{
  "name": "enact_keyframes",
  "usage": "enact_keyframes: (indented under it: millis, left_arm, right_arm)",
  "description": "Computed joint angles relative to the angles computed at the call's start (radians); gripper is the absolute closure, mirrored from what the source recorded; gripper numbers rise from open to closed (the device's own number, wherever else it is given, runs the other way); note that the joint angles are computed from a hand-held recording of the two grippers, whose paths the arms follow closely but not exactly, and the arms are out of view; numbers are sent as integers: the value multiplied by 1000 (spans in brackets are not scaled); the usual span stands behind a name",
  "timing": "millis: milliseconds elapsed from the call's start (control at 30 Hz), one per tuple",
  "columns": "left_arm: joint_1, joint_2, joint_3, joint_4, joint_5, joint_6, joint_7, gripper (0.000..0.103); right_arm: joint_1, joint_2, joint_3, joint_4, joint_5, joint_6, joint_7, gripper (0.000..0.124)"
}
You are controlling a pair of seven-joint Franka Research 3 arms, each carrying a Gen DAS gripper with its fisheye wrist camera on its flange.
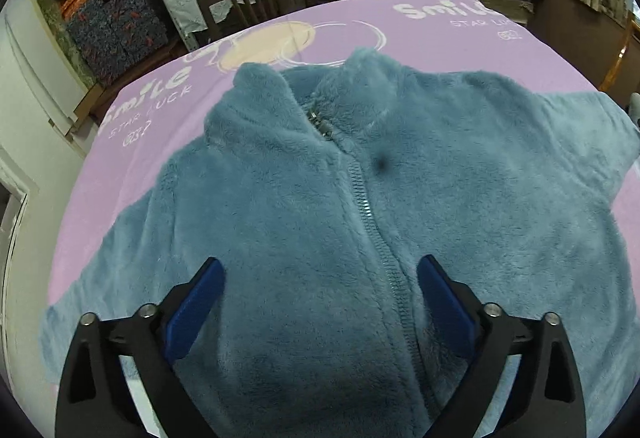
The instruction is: Fold large clothes
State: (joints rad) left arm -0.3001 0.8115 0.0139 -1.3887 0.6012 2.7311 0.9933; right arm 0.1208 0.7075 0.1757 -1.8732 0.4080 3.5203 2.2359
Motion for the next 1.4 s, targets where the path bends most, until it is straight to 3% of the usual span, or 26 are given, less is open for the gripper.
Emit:
enact_keyframes:
  millis: [67,133,233,300,333,367,400,500,633,767,833,933,1000,1067,1133,1300,1400]
  left_arm:
    - [24,-2,-20,-18,-24,24,6,3]
    - [51,0,-42,-30,-57,56,13,3]
    - [118,7,-111,-42,-145,88,67,3]
    - [126,6,-119,-50,-177,98,94,3]
    - [118,4,-109,-54,-179,104,96,3]
    - [107,1,-96,-59,-179,110,92,3]
    - [97,-1,-85,-63,-178,113,89,3]
    - [91,-16,-73,-82,-180,124,90,3]
    - [65,-91,-12,-169,-160,159,9,3]
    - [59,-188,40,-294,-106,221,-80,3]
    - [75,-218,40,-341,-91,238,-94,3]
    - [58,-236,90,-389,-46,255,-158,3]
    - [104,-236,54,-407,-64,264,-156,3]
    - [207,-223,-54,-403,-143,247,-87,3]
    - [264,-219,-113,-403,-202,241,-33,3]
    - [226,-257,-57,-444,-211,290,-47,3]
    - [291,-268,-129,-465,-258,304,11,3]
  right_arm:
    - [-29,26,17,30,2,13,30,92]
    - [-13,45,-3,51,32,33,49,92]
    - [100,64,-119,97,141,14,15,92]
    - [158,79,-179,122,192,3,-27,95]
    - [187,86,-215,133,202,-10,-36,108]
    - [205,91,-233,145,250,-29,-99,113]
    - [188,101,-219,154,227,-18,-94,114]
    - [66,95,-85,123,121,77,-76,118]
    - [113,43,-108,83,114,114,-147,119]
    - [223,1,-176,101,167,52,-294,119]
    - [248,-20,-176,112,169,21,-347,119]
    - [298,-33,-193,135,187,-16,-407,119]
    - [369,-22,-239,183,217,-67,-450,119]
    - [443,-3,-299,230,239,-128,-471,119]
    - [525,28,-373,283,238,-195,-460,119]
    - [609,110,-431,408,155,-301,-382,119]
    - [638,163,-438,494,93,-377,-343,119]
